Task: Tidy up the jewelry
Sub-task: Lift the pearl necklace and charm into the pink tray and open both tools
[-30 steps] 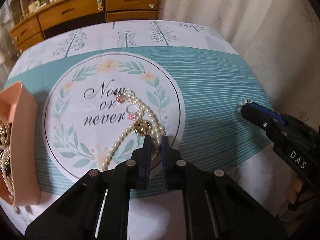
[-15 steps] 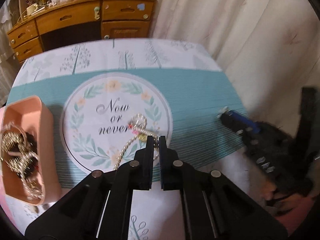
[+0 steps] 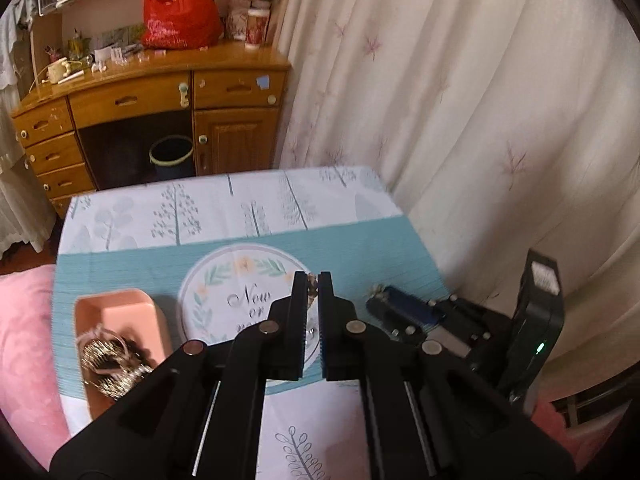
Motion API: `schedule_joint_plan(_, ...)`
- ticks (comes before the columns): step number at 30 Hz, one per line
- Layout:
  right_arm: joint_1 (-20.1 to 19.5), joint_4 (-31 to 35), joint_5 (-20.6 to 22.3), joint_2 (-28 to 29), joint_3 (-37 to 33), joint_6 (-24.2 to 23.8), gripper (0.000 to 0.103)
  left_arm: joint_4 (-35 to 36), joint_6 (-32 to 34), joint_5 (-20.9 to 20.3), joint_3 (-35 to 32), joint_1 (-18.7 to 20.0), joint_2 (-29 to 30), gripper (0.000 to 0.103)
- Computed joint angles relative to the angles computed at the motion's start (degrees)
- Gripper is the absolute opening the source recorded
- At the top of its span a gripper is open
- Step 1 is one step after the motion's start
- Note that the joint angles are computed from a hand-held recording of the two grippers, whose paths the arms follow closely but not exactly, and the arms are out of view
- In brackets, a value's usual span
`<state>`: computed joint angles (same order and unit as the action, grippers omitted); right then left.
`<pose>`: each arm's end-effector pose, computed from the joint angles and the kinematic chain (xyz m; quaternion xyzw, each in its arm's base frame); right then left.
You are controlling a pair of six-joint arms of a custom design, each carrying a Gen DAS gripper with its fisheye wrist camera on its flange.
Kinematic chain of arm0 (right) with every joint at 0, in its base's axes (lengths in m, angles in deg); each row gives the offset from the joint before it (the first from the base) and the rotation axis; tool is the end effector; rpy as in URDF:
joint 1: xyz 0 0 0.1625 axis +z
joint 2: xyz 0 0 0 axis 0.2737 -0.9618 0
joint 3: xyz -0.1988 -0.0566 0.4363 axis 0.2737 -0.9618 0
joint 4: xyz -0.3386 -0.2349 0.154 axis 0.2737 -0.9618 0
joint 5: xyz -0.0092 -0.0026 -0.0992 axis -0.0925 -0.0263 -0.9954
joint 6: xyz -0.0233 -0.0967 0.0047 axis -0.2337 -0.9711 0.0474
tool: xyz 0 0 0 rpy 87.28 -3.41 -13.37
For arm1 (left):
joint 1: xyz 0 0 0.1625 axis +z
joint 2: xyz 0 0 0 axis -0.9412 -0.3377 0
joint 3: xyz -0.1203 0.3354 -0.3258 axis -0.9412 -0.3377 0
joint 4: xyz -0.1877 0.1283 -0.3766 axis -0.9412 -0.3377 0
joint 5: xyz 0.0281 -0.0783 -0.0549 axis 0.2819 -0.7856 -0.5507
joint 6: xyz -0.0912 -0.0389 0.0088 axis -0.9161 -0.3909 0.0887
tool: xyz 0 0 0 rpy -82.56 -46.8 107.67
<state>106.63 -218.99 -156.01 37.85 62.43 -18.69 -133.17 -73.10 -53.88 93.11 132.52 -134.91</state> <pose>0.4067 -0.5001 -0.0412 0.2469 -0.8783 0.3315 0.2402 -0.0689 -0.5243 0.4585 0.1904 0.9190 -0.2844 0.1956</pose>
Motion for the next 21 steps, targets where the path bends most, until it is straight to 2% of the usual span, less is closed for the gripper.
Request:
schedule_joint_plan(5,3.36,2.24,0.24,1.04,-4.1,-0.53,0.017,-0.23,2.74,0.46,-2.81,-1.03,-2.77,0.002)
schedule_joint_plan(13,9.1,6.98,0.66,5.98,-14.47,-1.45,0.017,1.67,5.78,1.9,-9.07,0.49,-5.73,0.002)
schedule_joint_plan(17,11.57,9.66,2.18,9.83,-20.52,0.45,0.017,4.34,7.34,1.44,-11.58,3.07,-7.13,0.002)
schedule_joint_plan(21,13.33,13.95,3.76,14.61,-26.89,4.19,0.017,5.49,10.16,-2.91,-13.08,8.34,-7.12,0.002)
